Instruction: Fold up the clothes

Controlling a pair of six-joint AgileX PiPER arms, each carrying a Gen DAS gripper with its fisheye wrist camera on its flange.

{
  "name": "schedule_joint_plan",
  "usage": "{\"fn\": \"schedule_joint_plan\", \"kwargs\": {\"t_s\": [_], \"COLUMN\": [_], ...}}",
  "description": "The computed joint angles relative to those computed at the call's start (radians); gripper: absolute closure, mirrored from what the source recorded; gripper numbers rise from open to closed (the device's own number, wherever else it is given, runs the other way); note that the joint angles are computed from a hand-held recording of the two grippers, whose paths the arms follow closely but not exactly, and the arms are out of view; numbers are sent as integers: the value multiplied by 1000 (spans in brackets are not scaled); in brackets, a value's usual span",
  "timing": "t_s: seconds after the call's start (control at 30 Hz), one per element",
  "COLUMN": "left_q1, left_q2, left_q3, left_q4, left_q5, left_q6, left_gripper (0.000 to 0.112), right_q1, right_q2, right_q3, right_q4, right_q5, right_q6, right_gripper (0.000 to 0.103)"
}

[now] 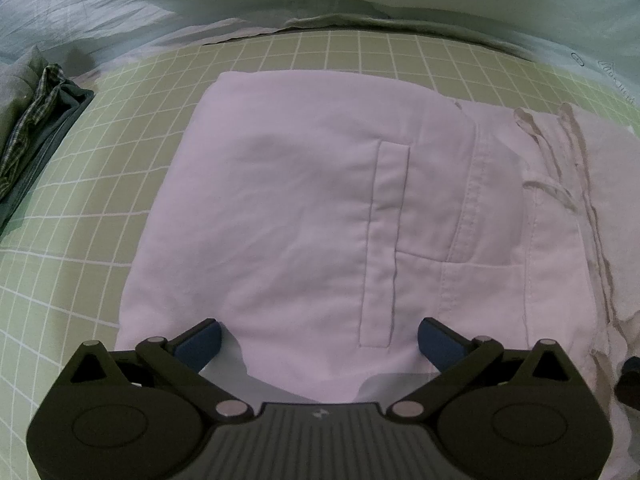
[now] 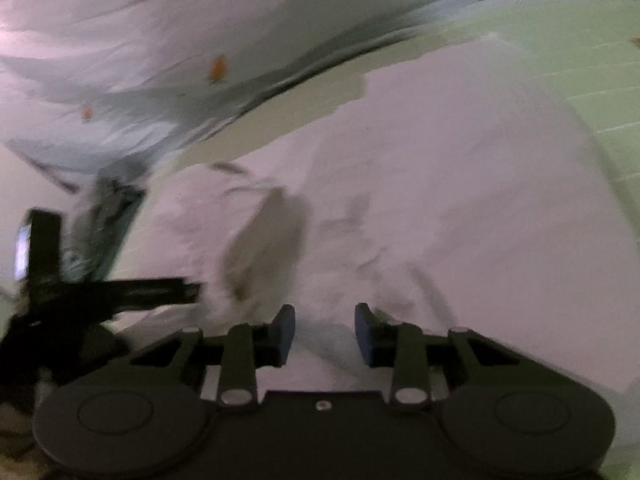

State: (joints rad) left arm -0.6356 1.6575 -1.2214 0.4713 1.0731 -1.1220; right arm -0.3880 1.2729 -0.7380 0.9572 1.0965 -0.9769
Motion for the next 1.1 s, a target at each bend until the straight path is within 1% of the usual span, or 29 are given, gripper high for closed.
{"fn": "schedule_joint_plan", "kwargs": {"t_s": [0.07,0.17,0.23,0.3,0.37,0.43,0.47,0.5,0.53,0.57,0.6,0.63,0.67,0.7,0.73,0.8,0.83,0.87,0.93,1.0,1.1], "left_q1": [1,4,6,6,7,8,9,10,10,11,11,10,10,9,9,8,7,7,6,6,6], "left_q2": [0,-3,-4,-5,-6,-8,-8,-8,-8,-8,-7,-6,-6,-5,-4,-2,-1,-1,0,-2,-5], "left_q3": [0,4,6,8,10,11,12,12,12,13,12,12,11,10,9,7,6,5,4,8,11], "left_q4": [0,-1,-1,-1,-1,-1,-1,-1,-1,-1,0,0,0,0,1,1,1,2,2,2,3], "left_q5": [0,-3,-5,-6,-8,-9,-10,-11,-11,-12,-12,-12,-11,-10,-10,-9,-8,-7,-7,-8,-10], "left_q6": [1,5,7,8,9,11,12,13,13,14,14,13,12,11,9,7,6,5,3,4,5], "left_gripper": [9,9,9,9,9,9,9,9,9,9,9,9,9,9,9,9,9,9,9,9,9], "right_q1": [7,-25,-52,-34,31,71,74,87,104,103,88,76,71,88,115,145,145,146,127,147,175], "right_q2": [-38,-79,-75,-74,-76,-74,-80,-79,-77,-84,-86,-81,-77,-91,-106,-128,-136,-144,-168,-169,-130], "right_q3": [16,35,39,35,32,41,46,43,44,50,50,46,44,47,46,40,36,32,46,48,25], "right_q4": [28,94,126,78,-66,-143,-176,-214,-221,-200,-172,-151,-134,-140,-165,-192,-187,-181,-166,-231,-430], "right_q5": [-22,-109,-164,-272,-404,-445,-434,-405,-375,-337,-276,-217,-169,-162,-182,-227,-252,-279,-357,-467,-579], "right_q6": [-31,-51,-39,41,155,157,135,122,99,58,18,-6,-21,-25,-16,7,17,27,31,114,315], "right_gripper": [68,68,68,70,71,72,72,72,71,71,70,65,56,54,53,48,37,22,6,4,3]}}
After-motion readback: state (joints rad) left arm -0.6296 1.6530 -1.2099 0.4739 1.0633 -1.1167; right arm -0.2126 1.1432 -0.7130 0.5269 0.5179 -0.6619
